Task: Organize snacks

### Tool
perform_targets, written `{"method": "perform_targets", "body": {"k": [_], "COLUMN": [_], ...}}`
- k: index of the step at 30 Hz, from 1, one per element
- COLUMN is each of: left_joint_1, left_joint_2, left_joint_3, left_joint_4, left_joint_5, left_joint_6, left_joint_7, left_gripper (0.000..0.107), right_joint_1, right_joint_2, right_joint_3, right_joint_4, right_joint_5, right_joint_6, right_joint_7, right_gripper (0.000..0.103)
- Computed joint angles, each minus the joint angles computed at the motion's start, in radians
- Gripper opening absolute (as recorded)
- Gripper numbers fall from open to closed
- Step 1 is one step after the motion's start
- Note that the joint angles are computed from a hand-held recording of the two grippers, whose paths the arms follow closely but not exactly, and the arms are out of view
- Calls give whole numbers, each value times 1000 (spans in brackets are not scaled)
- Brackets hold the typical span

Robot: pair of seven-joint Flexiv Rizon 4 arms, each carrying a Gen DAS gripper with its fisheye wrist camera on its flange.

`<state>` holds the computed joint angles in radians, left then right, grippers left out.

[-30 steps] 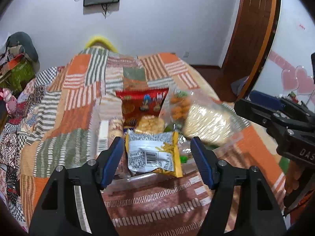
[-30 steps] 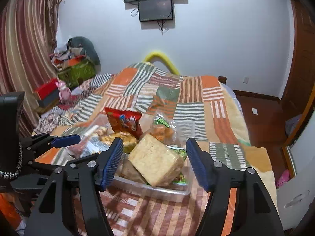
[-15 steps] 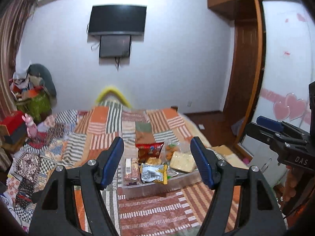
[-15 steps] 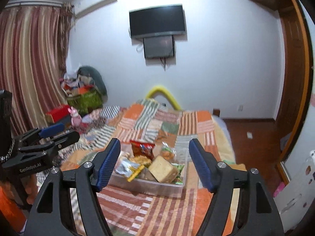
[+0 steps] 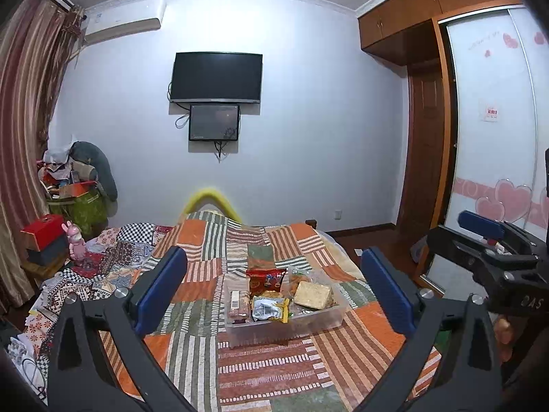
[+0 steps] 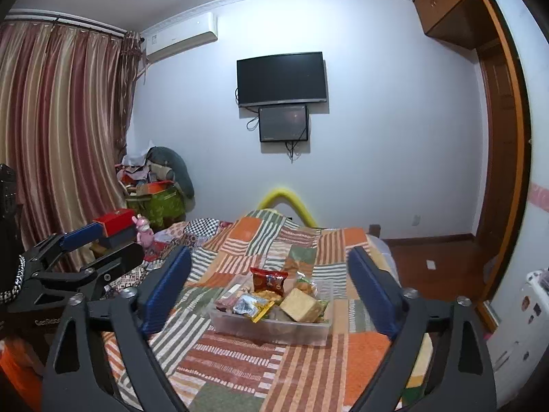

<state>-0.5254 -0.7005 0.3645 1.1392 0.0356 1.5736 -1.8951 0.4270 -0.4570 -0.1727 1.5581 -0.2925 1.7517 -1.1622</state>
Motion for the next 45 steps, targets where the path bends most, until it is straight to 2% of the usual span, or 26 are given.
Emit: {"method": "perform_targets", "body": {"k": [3,15,26,41,45], "left_joint_1": [-8,-19,-17,-13,1], "left_joint_2": [14,37,31,24,27], "left_joint_3": [7,-4,-23,-41,-71], "left_joint_4": [22,77,86,91,98], "left_joint_5": [9,-25,-70,-109,-116], "left_joint_6": [10,52,57,67,75], "left_joint_7": [0,41,86,125,145], "left_gripper": [103,103,103,103,103], "right_joint_1": [101,210,266,294,307], "right_joint_2": [9,37,44,57,58], "right_joint_3": [-124,-236,-299,-331,-347], "right_joint_4": [34,98,117,133,138], "right_joint_5": [35,111,156,161,164], "right_joint_6": [37,53,50,45,46], "right_joint_7": [17,-21,-41,-41,-41], "right_gripper": [103,103,103,103,103]}}
